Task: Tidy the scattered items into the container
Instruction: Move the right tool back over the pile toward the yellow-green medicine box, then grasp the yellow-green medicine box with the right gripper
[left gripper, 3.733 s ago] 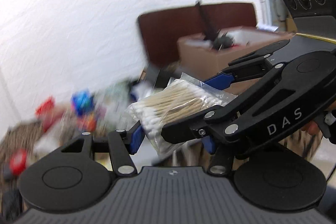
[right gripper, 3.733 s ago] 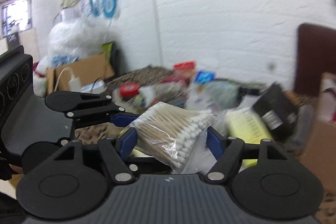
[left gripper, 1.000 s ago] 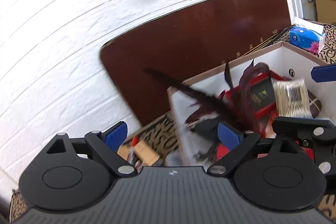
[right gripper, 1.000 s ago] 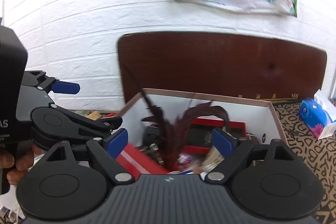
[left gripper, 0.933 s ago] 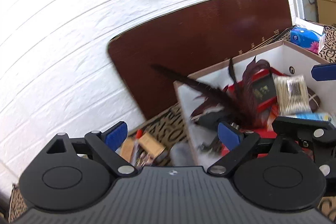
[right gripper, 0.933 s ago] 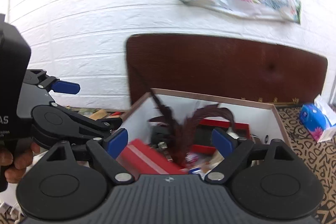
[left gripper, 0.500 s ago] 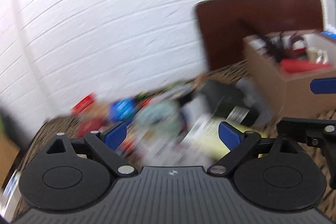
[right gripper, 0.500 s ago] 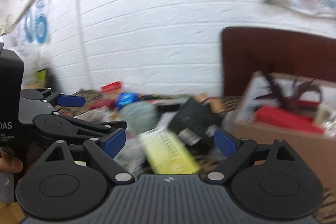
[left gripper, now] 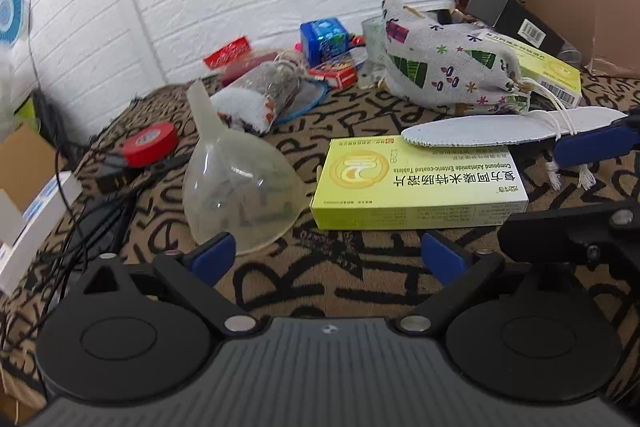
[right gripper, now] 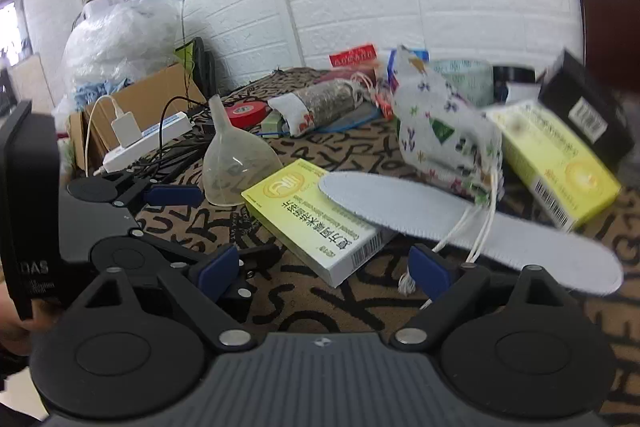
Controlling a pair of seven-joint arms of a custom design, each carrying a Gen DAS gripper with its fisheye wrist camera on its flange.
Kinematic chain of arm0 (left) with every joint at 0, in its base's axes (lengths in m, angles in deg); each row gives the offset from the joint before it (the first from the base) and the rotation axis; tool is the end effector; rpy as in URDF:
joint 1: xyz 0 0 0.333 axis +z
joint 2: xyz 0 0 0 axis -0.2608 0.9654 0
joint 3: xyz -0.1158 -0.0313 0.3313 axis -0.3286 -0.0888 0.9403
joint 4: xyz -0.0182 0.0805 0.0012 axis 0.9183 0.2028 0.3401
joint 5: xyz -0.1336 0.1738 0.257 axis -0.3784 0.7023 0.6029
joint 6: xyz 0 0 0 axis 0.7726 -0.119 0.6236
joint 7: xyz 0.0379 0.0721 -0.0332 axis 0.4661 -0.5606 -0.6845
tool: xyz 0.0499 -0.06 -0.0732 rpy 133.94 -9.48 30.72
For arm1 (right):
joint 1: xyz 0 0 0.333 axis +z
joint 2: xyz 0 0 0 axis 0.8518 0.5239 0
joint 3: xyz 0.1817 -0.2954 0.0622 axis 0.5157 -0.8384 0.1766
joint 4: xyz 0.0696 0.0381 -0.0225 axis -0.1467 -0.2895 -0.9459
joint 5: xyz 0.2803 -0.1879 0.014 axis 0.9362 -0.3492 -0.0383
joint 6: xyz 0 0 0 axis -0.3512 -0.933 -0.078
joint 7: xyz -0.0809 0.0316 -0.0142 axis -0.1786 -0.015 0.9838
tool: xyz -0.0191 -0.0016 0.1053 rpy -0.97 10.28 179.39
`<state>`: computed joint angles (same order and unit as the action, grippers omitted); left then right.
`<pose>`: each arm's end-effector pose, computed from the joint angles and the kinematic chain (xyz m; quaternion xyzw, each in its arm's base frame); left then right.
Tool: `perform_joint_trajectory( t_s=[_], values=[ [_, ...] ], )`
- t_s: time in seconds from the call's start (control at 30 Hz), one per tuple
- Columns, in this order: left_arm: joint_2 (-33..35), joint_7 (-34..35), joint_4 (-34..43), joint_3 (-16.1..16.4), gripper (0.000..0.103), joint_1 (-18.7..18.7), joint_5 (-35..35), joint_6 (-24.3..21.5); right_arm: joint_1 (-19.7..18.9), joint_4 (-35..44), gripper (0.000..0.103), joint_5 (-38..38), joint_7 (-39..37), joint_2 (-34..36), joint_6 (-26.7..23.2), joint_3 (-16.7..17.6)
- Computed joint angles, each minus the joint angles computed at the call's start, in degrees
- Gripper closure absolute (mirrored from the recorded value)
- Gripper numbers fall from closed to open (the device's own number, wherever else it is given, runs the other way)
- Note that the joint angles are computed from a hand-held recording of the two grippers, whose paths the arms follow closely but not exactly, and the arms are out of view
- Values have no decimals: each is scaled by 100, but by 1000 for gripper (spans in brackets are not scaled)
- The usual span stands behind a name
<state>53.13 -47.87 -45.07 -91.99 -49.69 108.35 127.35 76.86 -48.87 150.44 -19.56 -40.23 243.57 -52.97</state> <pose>0.5331 -0.4127 0.3509 -0.5920 0.6587 -0.2272 0.4050 0.6090 0.3483 0.3505 -0.7945 0.3595 -0.0338 0.4883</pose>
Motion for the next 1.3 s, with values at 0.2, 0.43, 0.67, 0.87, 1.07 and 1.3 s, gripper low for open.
perform_joint_trajectory(
  t_s=[0.2, 0.43, 0.67, 0.87, 1.07, 1.3],
  values=[
    [247, 725, 450, 53, 0, 200, 288, 678, 15, 285, 9, -647, 1012, 233, -153, -147],
    [462, 1051, 719, 303, 0, 203, 604, 2100, 83, 380, 9, -1541, 1427, 378, 492, -113],
    [501, 522, 614, 316, 0, 367, 589, 1907, -170, 342, 6, -2143, 1812, 455, 581, 202],
    [844, 1955, 887, -83, 0, 1125, -888, 3027, -316, 362, 0, -2546, 2053, 548, 730, 451],
    [658, 1485, 665, 757, 0, 373, -123, 3467, -614, 385, 0, -2765, 1872, 696, 866, 904],
    [510, 542, 601, 868, 0, -24, 1085, 2616, -653, 427, 0, -2891, 1703, 736, 784, 965]
  ],
)
